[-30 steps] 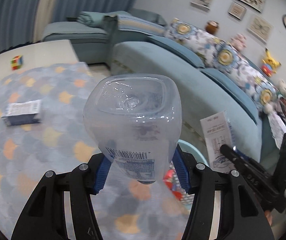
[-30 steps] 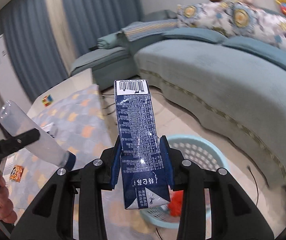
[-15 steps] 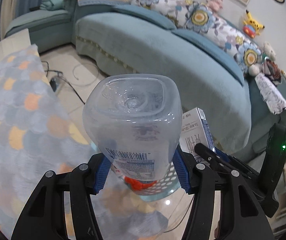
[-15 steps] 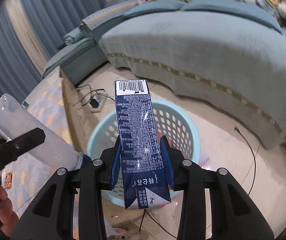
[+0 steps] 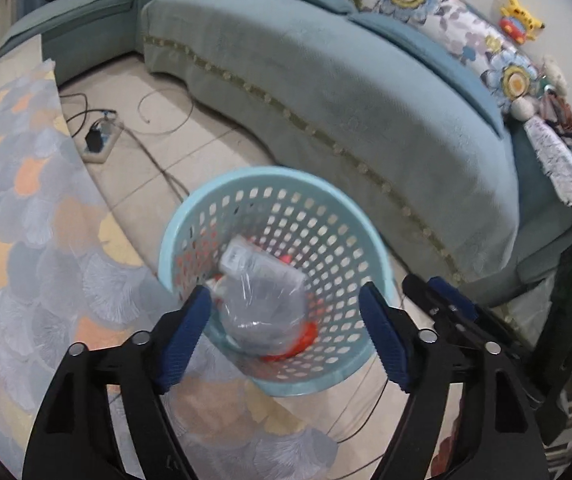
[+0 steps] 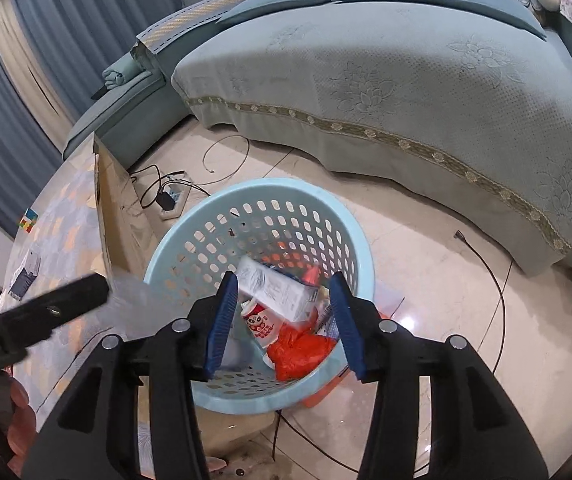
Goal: Collect trash
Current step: 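Carry the bottle and carton over the basket and open both tools, then move both open tools back toward the snack bag and small carton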
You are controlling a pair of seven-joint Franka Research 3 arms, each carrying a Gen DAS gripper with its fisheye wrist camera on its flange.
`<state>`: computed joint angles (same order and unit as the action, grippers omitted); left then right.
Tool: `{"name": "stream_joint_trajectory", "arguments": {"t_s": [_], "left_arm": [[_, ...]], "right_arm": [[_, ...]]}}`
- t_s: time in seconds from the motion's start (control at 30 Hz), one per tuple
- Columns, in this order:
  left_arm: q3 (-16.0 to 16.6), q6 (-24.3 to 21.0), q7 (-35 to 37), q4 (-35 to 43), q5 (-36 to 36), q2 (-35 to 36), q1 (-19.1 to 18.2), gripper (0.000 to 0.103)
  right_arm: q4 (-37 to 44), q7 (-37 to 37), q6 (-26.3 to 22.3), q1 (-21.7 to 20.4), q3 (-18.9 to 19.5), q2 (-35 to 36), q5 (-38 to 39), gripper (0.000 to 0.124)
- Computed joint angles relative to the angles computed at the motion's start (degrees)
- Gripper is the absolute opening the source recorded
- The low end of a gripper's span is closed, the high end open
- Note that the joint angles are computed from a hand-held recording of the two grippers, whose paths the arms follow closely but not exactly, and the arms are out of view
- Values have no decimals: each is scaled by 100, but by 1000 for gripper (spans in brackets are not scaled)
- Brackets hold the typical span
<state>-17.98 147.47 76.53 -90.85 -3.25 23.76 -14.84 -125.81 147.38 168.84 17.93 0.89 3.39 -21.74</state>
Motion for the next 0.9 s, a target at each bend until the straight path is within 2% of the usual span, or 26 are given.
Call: {"name": "stream_joint_trajectory", "arguments": {"t_s": [0.3, 0.4, 0.53, 0.6, 0.7, 0.77, 0.83, 0.9], "left_arm": [[-82, 490, 57, -346, -228, -212, 129, 75], [-172, 773, 237, -707, -483, -486, 308, 75], [-130, 1137, 385, -1312, -752, -1011, 484, 75], [-15, 1312, 347, -1654, -797, -1326, 525, 75], [185, 1490, 243, -2156, -908, -1799, 590, 75], [337, 1603, 166, -2493, -949, -2100, 611, 75], [552, 1707, -221, -2910, -614, -2468, 637, 75], [725, 1793, -663, -3306, -184, -2823, 725, 75]], "right_arm": [[142, -36, -139, 62, 58, -18, -272, 44], [227, -60, -133, 110, 84, -5, -378, 44], [406, -77, -86, 202, 124, 36, -464, 44], [512, -56, -16, 263, 126, 74, -523, 44], [656, -852, 252, 255, 322, 199, 433, 44], [792, -1046, 258, 385, 282, 272, 619, 44], [1034, -1170, 179, 565, 244, 388, 616, 48], [1269, -1074, 94, 804, 127, 498, 381, 57]]}}
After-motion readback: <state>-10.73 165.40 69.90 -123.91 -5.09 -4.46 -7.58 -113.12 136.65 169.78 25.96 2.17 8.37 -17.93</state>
